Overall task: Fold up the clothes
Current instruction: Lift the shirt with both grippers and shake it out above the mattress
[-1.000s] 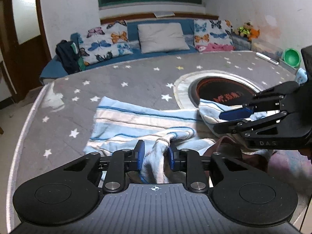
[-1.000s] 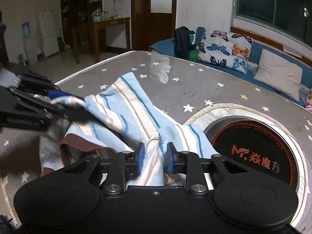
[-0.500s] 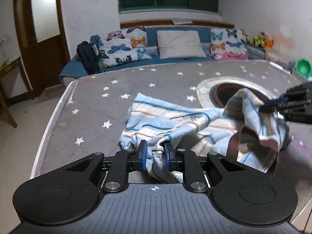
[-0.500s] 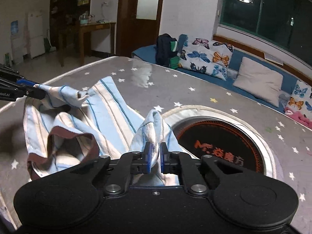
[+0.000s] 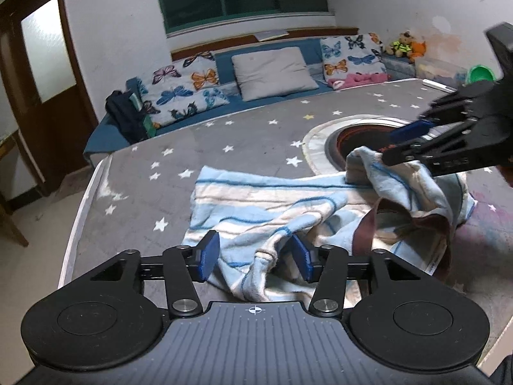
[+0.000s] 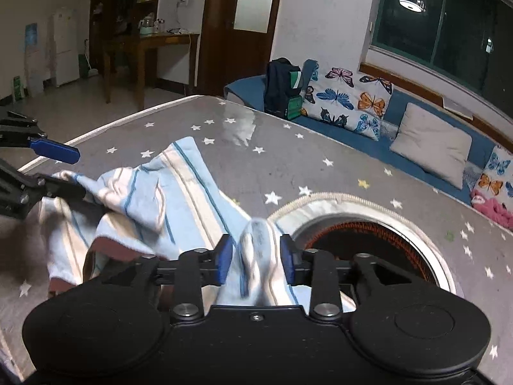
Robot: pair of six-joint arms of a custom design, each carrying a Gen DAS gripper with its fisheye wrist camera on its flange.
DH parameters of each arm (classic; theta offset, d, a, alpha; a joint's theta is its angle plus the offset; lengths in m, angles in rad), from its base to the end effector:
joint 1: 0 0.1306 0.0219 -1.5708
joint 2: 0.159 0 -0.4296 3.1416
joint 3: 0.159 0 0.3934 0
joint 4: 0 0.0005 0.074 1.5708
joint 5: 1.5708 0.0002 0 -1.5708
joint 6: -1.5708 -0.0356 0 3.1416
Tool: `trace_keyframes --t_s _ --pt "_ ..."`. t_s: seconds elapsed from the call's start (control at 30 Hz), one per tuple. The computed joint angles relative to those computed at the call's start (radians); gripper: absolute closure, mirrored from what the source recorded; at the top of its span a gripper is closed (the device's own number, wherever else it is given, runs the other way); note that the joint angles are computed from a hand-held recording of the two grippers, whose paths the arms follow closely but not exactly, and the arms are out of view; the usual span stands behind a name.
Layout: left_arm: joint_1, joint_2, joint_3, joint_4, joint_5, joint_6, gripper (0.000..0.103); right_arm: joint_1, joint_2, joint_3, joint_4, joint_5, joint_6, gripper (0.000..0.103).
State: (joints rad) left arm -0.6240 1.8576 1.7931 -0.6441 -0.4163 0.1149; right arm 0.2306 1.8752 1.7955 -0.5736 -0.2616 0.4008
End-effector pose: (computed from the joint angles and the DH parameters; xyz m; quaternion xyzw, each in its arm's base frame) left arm 0.5604 -0.3863 0.4234 0.1403 0.8820 0.0274 0.4491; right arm 0.6717 0.1666 0.4175 -0.3309 0.8271 0.0792 0.4474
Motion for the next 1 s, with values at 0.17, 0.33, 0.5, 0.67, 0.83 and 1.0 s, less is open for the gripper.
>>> trace_keyframes --t_s 0.17,0.33,0.5,0.67,0.83,1.0 --pt "0.001 0.036 0.054 -0.026 0.013 -0.050 0.041 0.022 0.055 0.078 -0.047 0.052 0.040 0.059" --pt "0.002 0.070 0.105 -0.057 0.038 -0.105 0.032 0.017 0.116 0.162 -0.128 0.069 0.042 0.059" --pt "0.007 0.103 0.154 -0.097 0.060 -0.150 0.032 0.001 0.137 0.196 -0.182 0.053 0.034 0.082" --pt "0.042 0.122 0.192 -0.146 0.168 -0.086 0.070 -0.004 0.115 0.186 -0.192 0.037 0.077 0.090" --pt "0.086 0.102 0.176 -0.135 0.224 0.023 0.094 -0.010 0.088 0.182 -0.160 0.043 0.124 0.092" --pt "0.145 0.087 0.196 -0.119 0.226 0.123 0.097 -0.016 0.137 0.314 -0.200 0.087 0.133 0.094"
